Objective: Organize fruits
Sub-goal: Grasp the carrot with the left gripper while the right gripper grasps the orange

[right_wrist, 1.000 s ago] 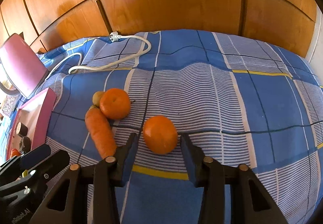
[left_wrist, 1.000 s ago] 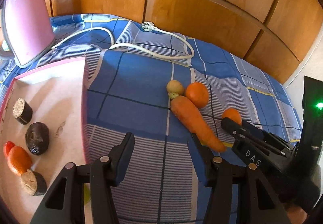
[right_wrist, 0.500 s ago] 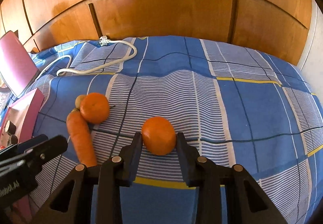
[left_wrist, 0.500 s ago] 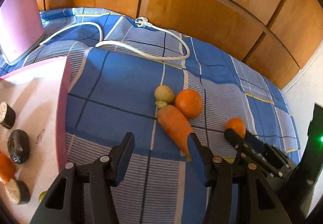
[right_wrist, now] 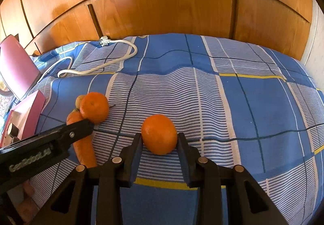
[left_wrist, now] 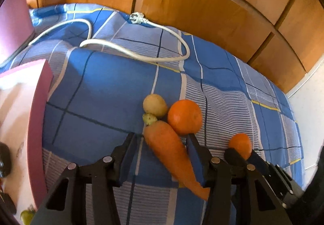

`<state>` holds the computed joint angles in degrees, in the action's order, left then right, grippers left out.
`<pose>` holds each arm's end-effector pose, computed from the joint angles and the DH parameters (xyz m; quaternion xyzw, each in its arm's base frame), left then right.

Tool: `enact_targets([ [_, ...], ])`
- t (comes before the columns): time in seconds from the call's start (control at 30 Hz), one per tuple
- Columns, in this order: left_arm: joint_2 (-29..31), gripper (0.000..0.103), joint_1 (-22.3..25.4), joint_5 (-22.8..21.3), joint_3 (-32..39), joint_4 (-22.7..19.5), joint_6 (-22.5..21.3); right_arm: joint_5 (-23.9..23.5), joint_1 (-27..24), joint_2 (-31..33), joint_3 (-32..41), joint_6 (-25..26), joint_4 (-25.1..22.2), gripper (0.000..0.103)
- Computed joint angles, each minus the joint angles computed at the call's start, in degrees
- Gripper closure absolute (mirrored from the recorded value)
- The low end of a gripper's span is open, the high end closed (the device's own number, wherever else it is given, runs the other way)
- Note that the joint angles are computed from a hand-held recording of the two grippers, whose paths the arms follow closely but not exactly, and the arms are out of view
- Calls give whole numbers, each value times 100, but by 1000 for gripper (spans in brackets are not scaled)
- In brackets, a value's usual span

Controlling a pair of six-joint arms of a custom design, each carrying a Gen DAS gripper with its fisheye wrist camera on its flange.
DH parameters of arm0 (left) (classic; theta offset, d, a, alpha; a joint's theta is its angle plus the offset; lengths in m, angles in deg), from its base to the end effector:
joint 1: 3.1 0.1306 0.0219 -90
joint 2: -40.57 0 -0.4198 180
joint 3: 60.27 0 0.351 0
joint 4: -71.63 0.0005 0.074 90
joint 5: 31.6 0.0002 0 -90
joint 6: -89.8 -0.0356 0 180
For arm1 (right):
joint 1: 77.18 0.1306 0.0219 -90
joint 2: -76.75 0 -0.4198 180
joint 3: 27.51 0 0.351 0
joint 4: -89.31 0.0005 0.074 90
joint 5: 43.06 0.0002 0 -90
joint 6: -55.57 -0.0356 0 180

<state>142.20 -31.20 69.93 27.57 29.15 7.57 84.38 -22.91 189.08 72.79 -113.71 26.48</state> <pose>0.4443 -0.2459 0.3675 0.1967 0.9321 -0.1803 0.2450 0.3399 0.4345 0.3470 0.2446 0.9074 -0.0108 0.3416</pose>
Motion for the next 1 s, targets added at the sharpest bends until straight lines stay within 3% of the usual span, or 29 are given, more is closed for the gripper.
enact_targets([
  [0.23, -91, 60, 67, 283, -328, 645, -34, -21, -2, -33, -45, 8, 81, 68],
  [0.7, -481, 59, 515, 1016, -519, 153, 204, -150, 135, -58, -28, 54, 86, 70],
  [1.0, -893, 64, 611, 1369, -675, 75, -313, -198, 469, -87, -13, -347, -154, 70],
])
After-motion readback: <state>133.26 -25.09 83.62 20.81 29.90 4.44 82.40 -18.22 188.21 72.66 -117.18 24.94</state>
